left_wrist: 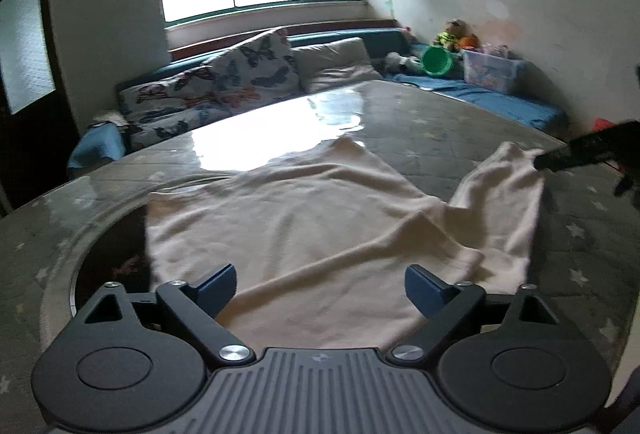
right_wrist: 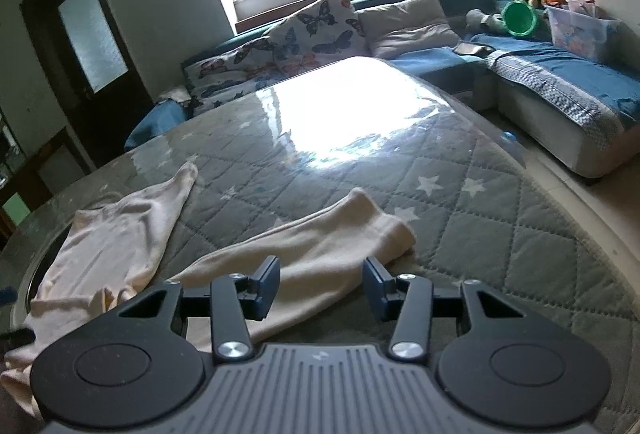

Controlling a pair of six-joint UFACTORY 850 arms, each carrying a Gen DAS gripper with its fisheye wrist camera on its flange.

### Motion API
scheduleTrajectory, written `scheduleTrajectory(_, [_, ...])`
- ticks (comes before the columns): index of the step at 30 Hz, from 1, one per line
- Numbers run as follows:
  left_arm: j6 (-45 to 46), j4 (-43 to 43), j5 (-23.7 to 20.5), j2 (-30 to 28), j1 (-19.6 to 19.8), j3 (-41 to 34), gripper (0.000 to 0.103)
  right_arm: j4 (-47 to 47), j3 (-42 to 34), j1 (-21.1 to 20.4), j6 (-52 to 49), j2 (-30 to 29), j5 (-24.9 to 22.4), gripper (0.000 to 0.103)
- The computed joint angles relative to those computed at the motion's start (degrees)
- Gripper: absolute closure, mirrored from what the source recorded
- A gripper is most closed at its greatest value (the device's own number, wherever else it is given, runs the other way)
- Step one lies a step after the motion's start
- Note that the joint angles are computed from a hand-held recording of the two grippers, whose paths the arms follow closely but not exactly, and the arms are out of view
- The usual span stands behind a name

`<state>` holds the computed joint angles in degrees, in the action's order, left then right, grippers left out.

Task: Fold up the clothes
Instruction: 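Move the right gripper to the unfolded cream sleeve's cuff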

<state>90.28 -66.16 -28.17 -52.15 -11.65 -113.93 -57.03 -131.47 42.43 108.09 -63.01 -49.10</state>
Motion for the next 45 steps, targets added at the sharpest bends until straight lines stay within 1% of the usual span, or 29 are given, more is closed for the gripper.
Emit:
scheduleTrajectory(2, [0.61,0.37,-0.58,0.11,-0.36,0.37,0.016,-0.12,-0.06,-0.2,0.42,-0.12,-0.39,0.056])
scheduleTrajectory(6, [0.76,0.98,-0.83,0.28,-0.88,0.88,0.016,1.17,-2.54,-0.58,-0.11,-1.75,-2.66,0.057])
scheduleTrajectory(8, [0.97,0.73,-1.1,0.41,-0.88,1.06,0.016,1.31,-2.73,-0.73,1.13,-1.97,-3.38,0.061])
scheduleTrajectory(12, [1.5,0.43,-1.63,0.62,-0.85,1.29,0.016,1.07,-1.83,-0.87,4.05,-1.7,-4.34,0.061])
scheduleTrajectory(18, [0.79,1.35,-1.73,0.57,-0.98,1.34,0.016,-3.06,6.32,-0.75,13.7,2.72,-2.04,0.061])
scheduleTrajectory(20, [0.85,1.27,-1.75,0.59,-0.99,1.43,0.016,-3.95,8.53,-0.56,14.9,3.99,-2.24,0.061])
scheduleTrajectory(22, [0.24,1.81,-1.99,0.34,-1.03,1.02,0.016,-4.56,10.44,-0.39,15.55,5.11,-2.54,0.065])
scheduleTrajectory(26, [0.33,2.17,-3.39,0.23,-1.18,0.7,0.016,-4.07,10.05,-0.37,10.33,5.15,-2.86,0.065])
scheduleTrajectory(28, [0.84,2.19,-3.99,0.32,-1.37,0.84,0.016,-4.06,7.65,-0.41,5.24,3.91,-3.95,0.065])
scheduleTrajectory(31, [1.28,2.8,-4.69,0.45,-1.74,1.13,0.016,-3.33,5.31,-1.01,-0.6,2.69,-3.67,0.065])
scheduleTrajectory(34, [1.86,3.01,-4.84,0.69,-2.07,1.68,0.016,-1.48,2.58,-1.47,-5.92,1.22,-3.91,0.068])
scheduleTrajectory(37, [2.1,3.09,-4.64,0.93,-2.33,2.11,0.016,-1.03,-0.13,-1.04,-9.15,-0.21,-5.63,0.068])
scheduleTrajectory(41, [1.04,4.04,-5.12,0.61,-2.49,1.49,0.016,-2.28,-0.73,0.02,-11.24,-0.47,-4.82,0.071])
scheduleTrajectory(45, [1.78,4.4,-5.77,0.55,-2.88,1.46,0.016,0.27,-8.84,0.35,-21.53,-5.12,-6.18,0.073])
